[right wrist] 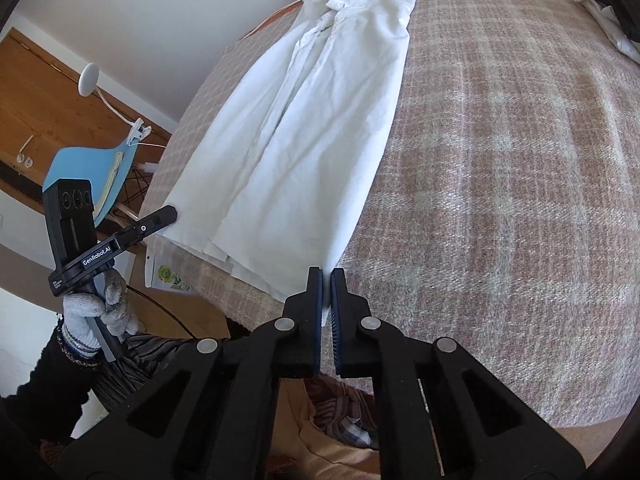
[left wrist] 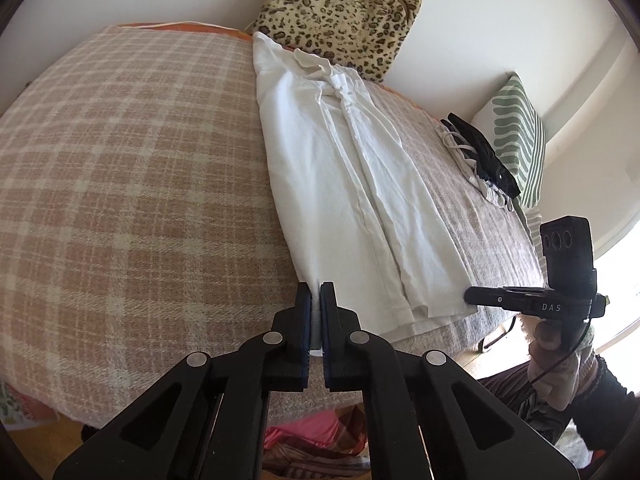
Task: Fold small clothes
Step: 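Withdraw the right tool from the shirt and close its fingers, then close the left tool on the shirt hem while the right tool grips the hem beside it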
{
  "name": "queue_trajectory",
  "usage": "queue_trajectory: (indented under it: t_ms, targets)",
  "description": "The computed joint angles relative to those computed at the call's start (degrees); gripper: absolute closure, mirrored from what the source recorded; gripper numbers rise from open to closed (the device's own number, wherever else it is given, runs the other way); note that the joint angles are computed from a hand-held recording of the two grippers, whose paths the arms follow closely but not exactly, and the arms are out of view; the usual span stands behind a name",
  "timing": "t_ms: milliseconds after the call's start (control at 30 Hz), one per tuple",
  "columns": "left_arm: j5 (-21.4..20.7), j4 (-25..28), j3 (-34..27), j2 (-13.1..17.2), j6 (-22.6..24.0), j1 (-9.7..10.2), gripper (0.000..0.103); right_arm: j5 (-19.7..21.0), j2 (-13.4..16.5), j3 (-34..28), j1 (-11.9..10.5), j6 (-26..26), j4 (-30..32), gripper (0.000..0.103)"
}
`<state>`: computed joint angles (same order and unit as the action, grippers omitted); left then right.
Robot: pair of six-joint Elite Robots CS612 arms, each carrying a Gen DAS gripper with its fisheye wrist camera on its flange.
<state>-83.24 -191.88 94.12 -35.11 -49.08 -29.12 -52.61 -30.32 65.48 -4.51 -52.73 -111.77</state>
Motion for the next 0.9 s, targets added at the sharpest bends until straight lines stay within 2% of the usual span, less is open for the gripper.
queue_trajectory:
  t_ms: [67,200,233,267,300,400,500,567,600,667,900]
  targets:
    - [-1.2,0.2,-0.2,0.2,-0.1,0.2,0.1,-0.6,0.3,-0.1,0.1,0.3,-0.2,0.098]
    - [-2.1,-0.4,0.3,0.1,-1.2,0.59,0.099,1.9,0.9,-1.6,-0.3,-0.7,3.3,0.095]
    - [-2.8,-0.4,0.3,0.1,-2.1,0.78,0.096,2.3,1.2,-2.3,-0.4,-0.9,4.4,0.093]
    - [-3.6,-0.1,0.4,0.2,-3.1,0.96,0.091,2.5,1.5,-2.9,-0.4,-1.0,5.6,0.087]
    - [-4.3,-0.4,0.5,0.3,-3.9,1.07,0.091,2.6,1.8,-3.6,-0.5,-1.1,6.9,0.079]
    - [-4.5,-0.5,0.8,0.4,-4.4,0.91,0.091,3.3,2.7,-5.0,-0.9,-2.6,10.0,0.074]
    - [-3.3,-0.8,1.0,0.4,-3.1,0.41,0.092,3.3,2.1,-3.7,-0.8,-3.3,7.9,0.074]
    - [-3.0,-0.5,1.0,0.3,-2.3,0.24,0.097,3.5,1.7,-2.9,-0.4,-2.9,7.2,0.076]
    - [-2.8,-0.6,1.0,0.2,-2.1,0.19,0.097,3.3,1.5,-2.5,-0.3,-2.8,6.6,0.086]
    - [-2.7,-1.5,1.0,0.1,-1.7,0.22,0.099,2.3,1.1,-1.7,0.1,-1.8,5.0,0.094]
    - [-1.1,-5.8,0.7,-0.3,-1.1,0.18,0.099,7.0,1.7,-3.5,-0.1,0.0,10.0,0.097]
